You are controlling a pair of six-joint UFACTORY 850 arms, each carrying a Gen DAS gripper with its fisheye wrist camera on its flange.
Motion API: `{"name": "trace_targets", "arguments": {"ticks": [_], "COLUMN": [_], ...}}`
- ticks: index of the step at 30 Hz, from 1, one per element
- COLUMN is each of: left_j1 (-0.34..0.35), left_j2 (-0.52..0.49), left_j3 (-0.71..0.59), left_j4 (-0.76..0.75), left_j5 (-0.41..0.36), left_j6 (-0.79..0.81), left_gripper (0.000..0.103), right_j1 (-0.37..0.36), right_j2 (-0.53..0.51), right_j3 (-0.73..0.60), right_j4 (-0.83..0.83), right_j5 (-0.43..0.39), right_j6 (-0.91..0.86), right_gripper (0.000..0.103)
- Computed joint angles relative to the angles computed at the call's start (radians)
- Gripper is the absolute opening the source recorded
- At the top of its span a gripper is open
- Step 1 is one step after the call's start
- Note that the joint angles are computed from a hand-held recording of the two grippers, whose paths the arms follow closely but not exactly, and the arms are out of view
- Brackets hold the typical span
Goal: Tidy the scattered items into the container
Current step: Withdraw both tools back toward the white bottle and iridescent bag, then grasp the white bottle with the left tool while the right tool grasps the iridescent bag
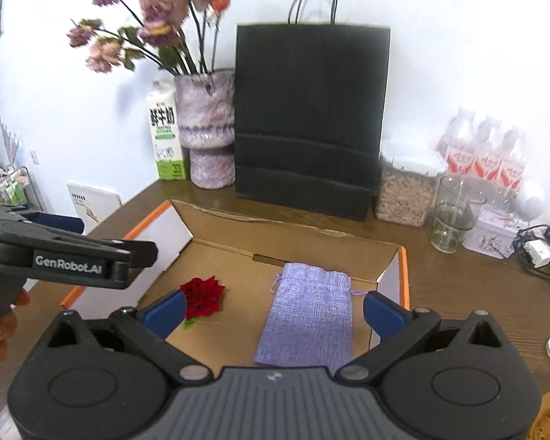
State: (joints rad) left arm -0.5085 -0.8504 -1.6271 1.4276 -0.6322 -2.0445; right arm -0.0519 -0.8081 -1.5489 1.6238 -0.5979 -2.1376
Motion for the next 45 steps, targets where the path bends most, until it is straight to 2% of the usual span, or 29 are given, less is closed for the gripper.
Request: {"name": "trace_targets", "arguments": {"ticks": [5, 11, 19, 23, 30, 45], "left_j1": [-0.043, -0.101, -0.195, -0.235, -0.314, -0.267], "left_j2": [0.111, 0.212, 0.243, 0.225, 0.175, 0.135], "left_j3": [0.184, 0.385, 0.549, 0.581, 0.603, 0.573], "left_j4": [0.17, 0.302, 0.356, 0.351, 0.319, 0.361], "left_j5": [-0.039, -0.093, -0.199, -0.233, -0.35, -0.257], "left_j6": [-0.215, -0.428, -0.649, -0.709, -0.779, -0.771], "left_gripper": [0.103, 0.103, 0.103, 0.103, 0.103, 0.103], "right_j1": [-0.043, -0.107, -0.186, -0.216, -0.234, -0.165], "right_j2": [0.097, 0.175, 0.207, 0.198, 0.186, 0.156], "right_j3": [0.166, 0.343, 0.532, 0.588, 0.66, 0.624], "right_j4": [0.154, 0.244, 0.309, 0.308, 0.37, 0.446], "right_j5": [-0.079, -0.178, -0.25, -0.276, -0.308, -0.238], "right_j6": [-0.184, -0.34, -0.484, -0.514, -0.596, -0.63], "right_gripper": [0.103, 0.103, 0.103, 0.103, 0.103, 0.103]}}
